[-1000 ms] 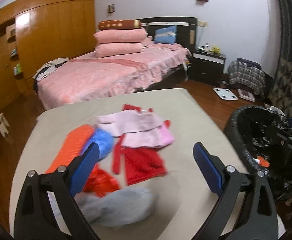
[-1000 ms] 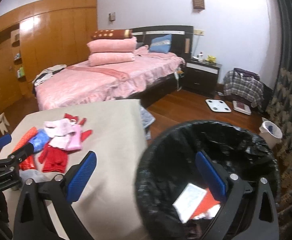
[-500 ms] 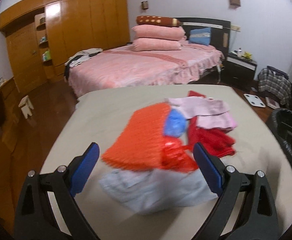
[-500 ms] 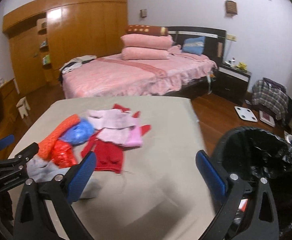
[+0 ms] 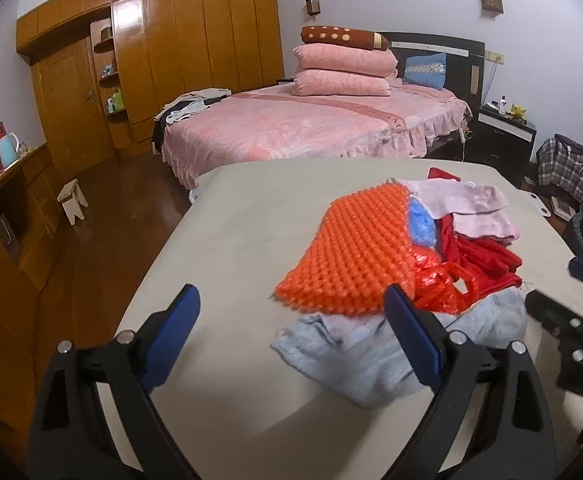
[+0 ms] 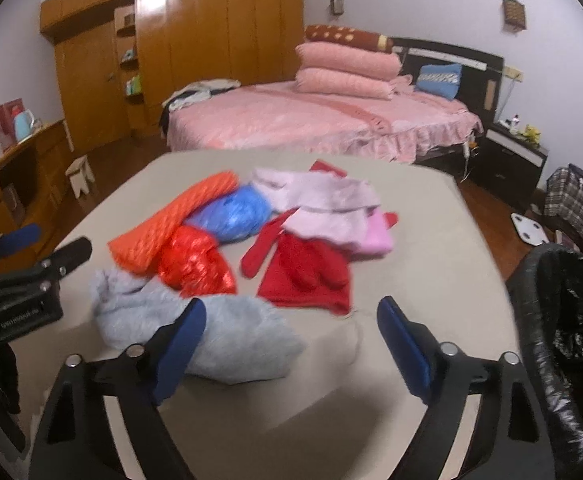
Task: Collect trash
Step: 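Move both tools back over the table pile, then grasp the grey cloth with the right tool and lift it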
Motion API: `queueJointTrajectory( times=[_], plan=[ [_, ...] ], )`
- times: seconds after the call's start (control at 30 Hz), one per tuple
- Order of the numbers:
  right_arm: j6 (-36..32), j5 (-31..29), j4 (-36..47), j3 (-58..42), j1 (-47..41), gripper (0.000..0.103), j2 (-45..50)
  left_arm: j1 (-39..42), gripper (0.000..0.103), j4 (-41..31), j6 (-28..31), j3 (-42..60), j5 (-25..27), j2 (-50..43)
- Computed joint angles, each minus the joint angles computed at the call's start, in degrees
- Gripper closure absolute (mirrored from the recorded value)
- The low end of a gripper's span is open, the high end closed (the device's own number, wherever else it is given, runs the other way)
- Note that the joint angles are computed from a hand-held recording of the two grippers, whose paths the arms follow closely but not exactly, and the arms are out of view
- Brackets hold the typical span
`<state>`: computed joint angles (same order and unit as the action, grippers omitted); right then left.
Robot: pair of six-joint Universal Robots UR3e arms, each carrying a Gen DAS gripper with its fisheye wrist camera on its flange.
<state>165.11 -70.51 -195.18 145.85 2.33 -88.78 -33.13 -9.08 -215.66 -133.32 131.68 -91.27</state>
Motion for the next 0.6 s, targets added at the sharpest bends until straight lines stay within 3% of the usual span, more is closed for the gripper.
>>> queueJointTrajectory(
  times=[0.2, 0.3, 0.37, 0.47, 0.6],
  plan=[
    [-0.98, -1.17, 1.51, -1.19, 3.35, 0.039, 3.26, 1.17, 0.018, 1.02, 0.23, -2.52, -1.18, 1.61],
    [-1.38, -1.29, 3.6, -2.2, 4.5, 0.053, 4.09, 1.25, 0.018, 1.06, 0.07, -2.69, -1.32, 1.79],
    [-1.77, -0.88, 4.13, -2.48, 4.49, 0.071, 4.47, 1.39, 0.018, 1.15, 0.2, -2.76, -1.4, 1.86],
    [-1.87, 0.12, 4.34, -2.54, 4.2, 0.085, 4.88, 1.5, 0.018, 1.11, 0.21, -2.92, -1.68, 2.04],
    [-3.58, 3.08, 6.29, -1.28, 2.21, 0.093, 2.54, 1.29, 0.018, -0.04, -0.07, -1.86, -2.0, 1.36]
  ],
)
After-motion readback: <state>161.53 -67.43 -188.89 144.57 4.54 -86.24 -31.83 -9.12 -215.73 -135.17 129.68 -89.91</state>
